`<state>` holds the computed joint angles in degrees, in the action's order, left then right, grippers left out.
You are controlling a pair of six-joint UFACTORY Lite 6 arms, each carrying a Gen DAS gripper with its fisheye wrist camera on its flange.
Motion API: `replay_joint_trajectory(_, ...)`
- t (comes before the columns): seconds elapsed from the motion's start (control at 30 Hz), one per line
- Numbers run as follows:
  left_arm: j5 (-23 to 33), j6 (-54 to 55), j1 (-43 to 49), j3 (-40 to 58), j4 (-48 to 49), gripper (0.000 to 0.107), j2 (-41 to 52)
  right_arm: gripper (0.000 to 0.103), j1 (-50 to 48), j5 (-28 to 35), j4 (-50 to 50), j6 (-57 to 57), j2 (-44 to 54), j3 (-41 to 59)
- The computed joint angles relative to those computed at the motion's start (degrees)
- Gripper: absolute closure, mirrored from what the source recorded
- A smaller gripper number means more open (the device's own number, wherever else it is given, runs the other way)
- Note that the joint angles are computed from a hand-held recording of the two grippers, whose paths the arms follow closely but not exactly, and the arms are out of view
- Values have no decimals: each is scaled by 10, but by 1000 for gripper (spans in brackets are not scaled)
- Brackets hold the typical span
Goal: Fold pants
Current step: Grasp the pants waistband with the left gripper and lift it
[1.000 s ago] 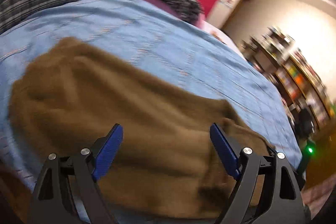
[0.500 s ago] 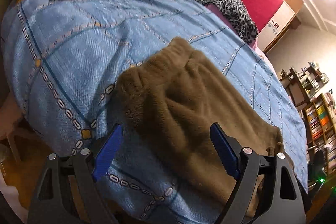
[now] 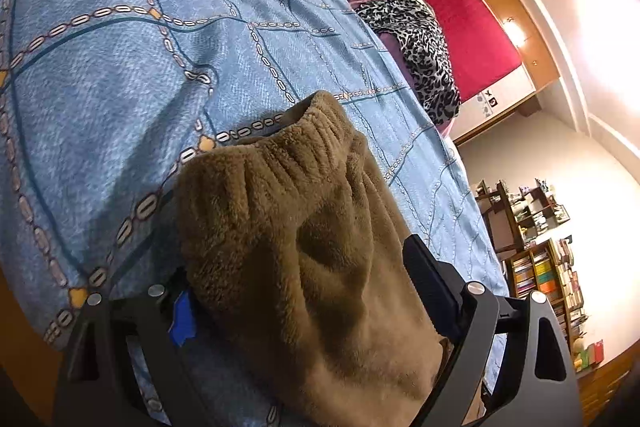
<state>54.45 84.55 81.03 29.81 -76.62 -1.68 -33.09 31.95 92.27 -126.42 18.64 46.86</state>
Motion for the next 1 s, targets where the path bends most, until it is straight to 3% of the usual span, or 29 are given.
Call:
replay_joint_trajectory(0.23,-29,26,-46,13,-61,22,34,52,2,-2,7,-5,-2,-2)
replay_joint_trajectory(0.27,-39,28,-53,11,-69,28,29,52,1,-1,7,-5,-3,-2)
replay_joint_trajectory(0.33,-47,14,-63,22,-65,65,43,52,1,0,6,-3,-2,-2)
replay_joint_trajectory(0.43,-26,-11,-62,39,-53,78,71,52,1,0,6,-3,-2,-1)
replay_joint_trajectory(0.7,-5,-45,-61,-15,-14,86,-89,52,1,3,3,3,-5,-3)
replay_joint_trajectory(1.0,67,-196,-125,-66,54,86,-391,52,-26,35,-38,54,-39,-15)
